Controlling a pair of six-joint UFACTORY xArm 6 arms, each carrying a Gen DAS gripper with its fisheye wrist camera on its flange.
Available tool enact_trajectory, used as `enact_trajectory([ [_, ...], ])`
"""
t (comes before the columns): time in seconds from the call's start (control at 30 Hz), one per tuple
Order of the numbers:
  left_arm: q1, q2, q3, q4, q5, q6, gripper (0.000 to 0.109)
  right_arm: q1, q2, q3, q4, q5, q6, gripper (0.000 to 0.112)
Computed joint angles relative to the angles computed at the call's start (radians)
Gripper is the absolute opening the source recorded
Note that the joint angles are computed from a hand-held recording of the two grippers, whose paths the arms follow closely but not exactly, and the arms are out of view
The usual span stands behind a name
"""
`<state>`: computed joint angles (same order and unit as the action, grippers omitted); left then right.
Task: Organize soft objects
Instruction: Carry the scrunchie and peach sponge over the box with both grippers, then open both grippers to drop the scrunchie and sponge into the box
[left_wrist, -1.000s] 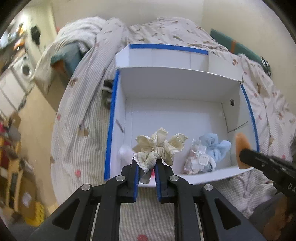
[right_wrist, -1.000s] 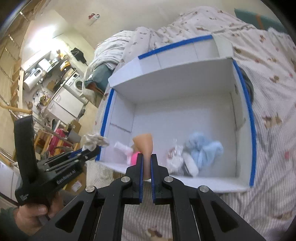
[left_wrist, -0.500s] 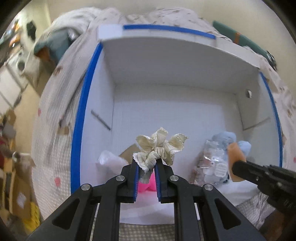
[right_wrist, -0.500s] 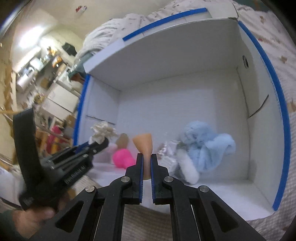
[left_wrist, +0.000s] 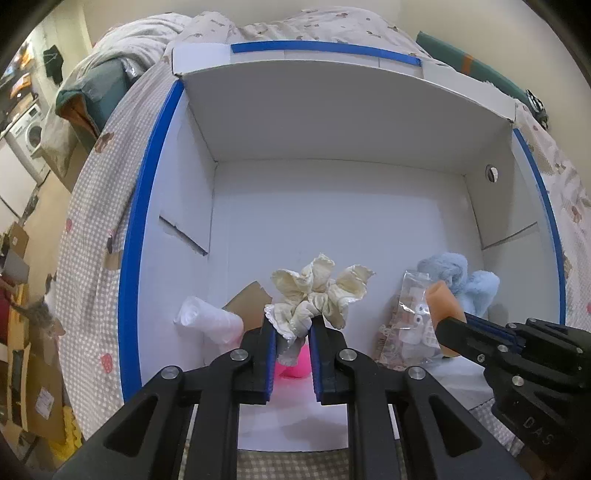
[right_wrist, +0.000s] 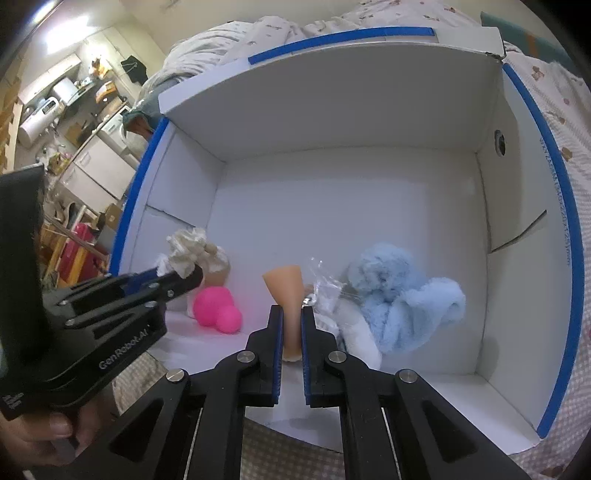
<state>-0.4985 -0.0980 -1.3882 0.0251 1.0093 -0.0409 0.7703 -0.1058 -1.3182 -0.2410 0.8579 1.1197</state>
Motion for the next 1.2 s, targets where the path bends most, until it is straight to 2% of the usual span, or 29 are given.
enact_trajectory([
  [0.2,0.001,0.002,-0.002,0.016,0.008,-0.011,0.017,0.001,0.004,-0.008,-0.005,-0.004,-0.001,0.009],
  [0.3,-0.004,-0.006,0.007,0.037,-0.004,-0.022,0.020,-0.002,0.002,-0.005,0.000,0.002,0.002,0.015],
  [0.33,-0.005,-0.009,0.009,0.039,-0.003,-0.024,0.025,-0.005,-0.001,0.001,0.007,0.002,0.007,0.023],
  [0.37,-0.004,-0.011,0.009,0.040,-0.004,-0.029,0.028,-0.008,-0.008,0.013,0.014,-0.003,0.017,0.025],
  [0.47,0.002,-0.027,0.023,0.037,-0.025,-0.049,0.050,-0.015,-0.031,0.038,0.003,-0.021,0.050,0.027],
  [0.5,0.002,-0.038,0.036,0.031,-0.045,-0.047,0.057,-0.015,-0.037,0.042,-0.013,-0.020,0.064,0.036],
  [0.53,0.000,-0.046,0.043,0.032,-0.059,-0.036,0.058,-0.013,-0.041,0.040,-0.040,-0.006,0.089,0.064],
  [0.57,-0.004,-0.048,0.043,0.037,-0.062,-0.026,0.058,-0.008,-0.046,0.038,-0.075,0.014,0.124,0.083],
  [0.63,-0.007,-0.049,0.038,0.036,-0.066,-0.015,0.058,-0.006,-0.064,0.052,-0.125,0.014,0.182,0.083],
  [0.73,0.001,-0.046,0.019,0.006,-0.047,-0.008,0.058,-0.006,-0.069,0.052,-0.136,0.021,0.187,0.084],
  [0.83,0.013,-0.047,-0.003,-0.035,-0.005,0.025,0.058,0.016,-0.043,-0.005,-0.169,0.140,0.183,0.092],
  [0.97,0.023,-0.061,-0.032,-0.012,0.041,0.014,0.058,0.047,-0.053,-0.034,-0.226,0.217,0.207,0.092],
  [1.1,0.053,-0.077,-0.078,-0.055,0.112,-0.005,0.058,0.073,-0.057,-0.076,-0.191,0.305,0.184,0.093],
  [1.13,0.061,-0.087,-0.083,-0.079,0.136,0.003,0.060,0.083,-0.067,-0.076,-0.190,0.310,0.183,0.094],
  [1.17,0.062,-0.096,-0.080,-0.084,0.147,0.008,0.064,0.093,-0.078,-0.069,-0.193,0.312,0.187,0.100],
  [1.2,0.061,-0.116,-0.068,-0.081,0.156,0.016,0.074,0.106,-0.090,-0.065,-0.200,0.318,0.194,0.103],
])
